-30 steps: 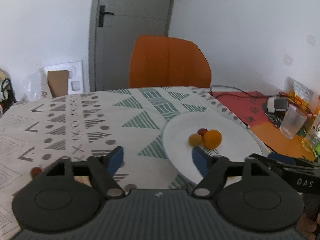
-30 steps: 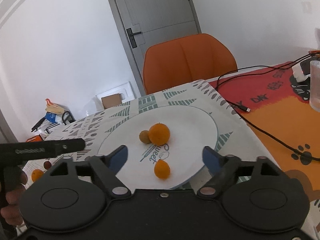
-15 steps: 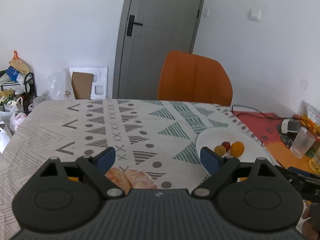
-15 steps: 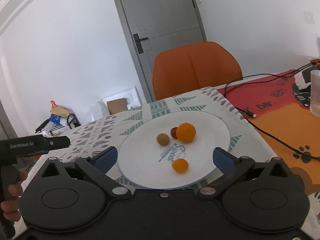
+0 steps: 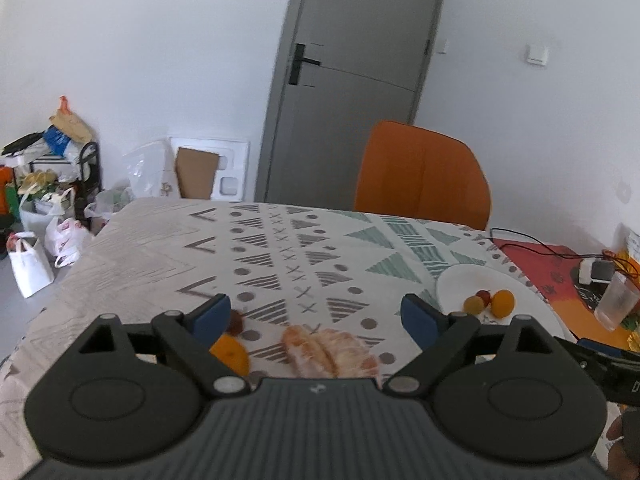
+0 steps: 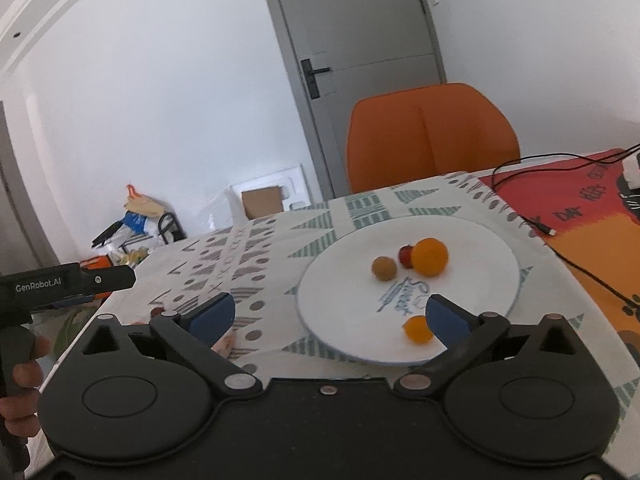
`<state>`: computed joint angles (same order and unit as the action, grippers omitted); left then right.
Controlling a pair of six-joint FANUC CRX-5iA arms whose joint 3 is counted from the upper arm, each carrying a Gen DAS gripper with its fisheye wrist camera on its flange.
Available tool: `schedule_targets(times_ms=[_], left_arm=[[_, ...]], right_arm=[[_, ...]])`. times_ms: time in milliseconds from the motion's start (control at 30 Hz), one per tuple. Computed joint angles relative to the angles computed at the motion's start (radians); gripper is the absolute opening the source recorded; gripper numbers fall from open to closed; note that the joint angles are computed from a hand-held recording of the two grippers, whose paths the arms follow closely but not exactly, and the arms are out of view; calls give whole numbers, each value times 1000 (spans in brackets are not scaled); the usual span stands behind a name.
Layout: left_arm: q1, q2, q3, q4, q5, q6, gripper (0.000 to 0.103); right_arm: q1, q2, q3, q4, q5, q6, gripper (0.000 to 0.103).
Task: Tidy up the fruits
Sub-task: 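Move both open grippers back toward the remaining fruit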
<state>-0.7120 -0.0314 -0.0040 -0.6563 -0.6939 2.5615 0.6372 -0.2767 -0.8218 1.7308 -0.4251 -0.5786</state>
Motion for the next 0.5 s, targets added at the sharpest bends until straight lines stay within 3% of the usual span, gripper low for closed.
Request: schedule_targets(times_ms=[300,500], left_arm=[[58,-52,-87,50,37,4,91],[124,-61,-130,157,66,-111,91]], right_arm=[[7,58,45,63,61,-40,103],[53,105,70,46,29,-16,103]])
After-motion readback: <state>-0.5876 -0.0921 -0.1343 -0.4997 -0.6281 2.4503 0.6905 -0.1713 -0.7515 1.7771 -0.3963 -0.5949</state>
